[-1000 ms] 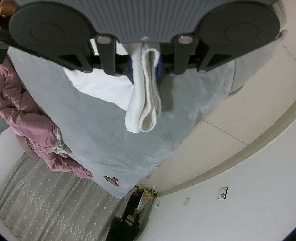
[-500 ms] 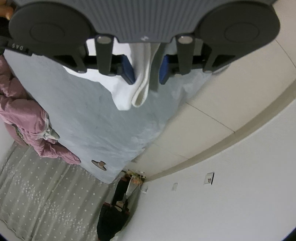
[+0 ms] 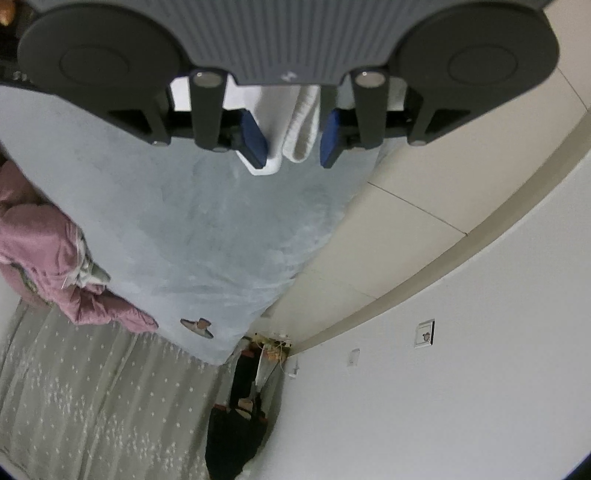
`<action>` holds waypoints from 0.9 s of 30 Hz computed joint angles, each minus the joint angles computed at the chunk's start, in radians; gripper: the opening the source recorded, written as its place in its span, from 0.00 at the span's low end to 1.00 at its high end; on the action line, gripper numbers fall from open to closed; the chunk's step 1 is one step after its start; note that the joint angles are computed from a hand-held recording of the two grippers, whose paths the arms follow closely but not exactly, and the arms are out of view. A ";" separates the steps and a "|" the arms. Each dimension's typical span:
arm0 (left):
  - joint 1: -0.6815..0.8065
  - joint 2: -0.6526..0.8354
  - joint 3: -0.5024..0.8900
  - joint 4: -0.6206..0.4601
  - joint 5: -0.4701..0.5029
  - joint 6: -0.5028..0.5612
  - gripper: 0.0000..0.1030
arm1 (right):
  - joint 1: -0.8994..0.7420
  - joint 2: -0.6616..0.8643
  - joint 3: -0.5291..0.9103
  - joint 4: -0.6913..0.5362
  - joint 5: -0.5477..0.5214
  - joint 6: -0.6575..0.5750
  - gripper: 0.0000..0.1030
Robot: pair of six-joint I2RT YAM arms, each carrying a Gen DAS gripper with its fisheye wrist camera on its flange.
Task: Fold clothes
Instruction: 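Lower the shirt edge onto the stack and open the left gripper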
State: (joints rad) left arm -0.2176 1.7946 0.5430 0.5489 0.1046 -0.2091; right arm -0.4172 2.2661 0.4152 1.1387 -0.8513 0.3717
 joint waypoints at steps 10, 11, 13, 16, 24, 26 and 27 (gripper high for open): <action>-0.040 0.027 0.010 0.015 -0.085 0.028 0.10 | 0.006 0.025 -0.018 0.069 0.010 -0.009 0.16; -0.029 0.019 0.000 0.027 -0.072 0.015 0.10 | 0.007 0.029 -0.022 0.080 0.009 -0.003 0.16; -0.010 0.002 -0.022 0.051 -0.054 -0.003 0.07 | 0.005 0.032 -0.033 0.104 0.006 0.004 0.15; -0.008 -0.013 -0.046 0.077 -0.094 -0.003 0.03 | 0.013 0.033 -0.060 0.169 0.020 0.000 0.15; 0.065 -0.008 -0.050 0.078 0.052 -0.040 0.04 | 0.033 0.035 -0.048 0.130 0.061 -0.026 0.15; 0.088 -0.010 -0.036 0.062 0.096 -0.062 0.04 | 0.027 0.037 -0.041 0.119 0.055 -0.022 0.15; 0.084 -0.008 -0.029 0.054 0.095 -0.056 0.05 | 0.022 0.045 -0.035 0.119 0.048 -0.014 0.16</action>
State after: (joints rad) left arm -0.1339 1.7868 0.5141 0.6025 0.1994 -0.2652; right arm -0.3953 2.3110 0.3803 1.2575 -0.8029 0.3578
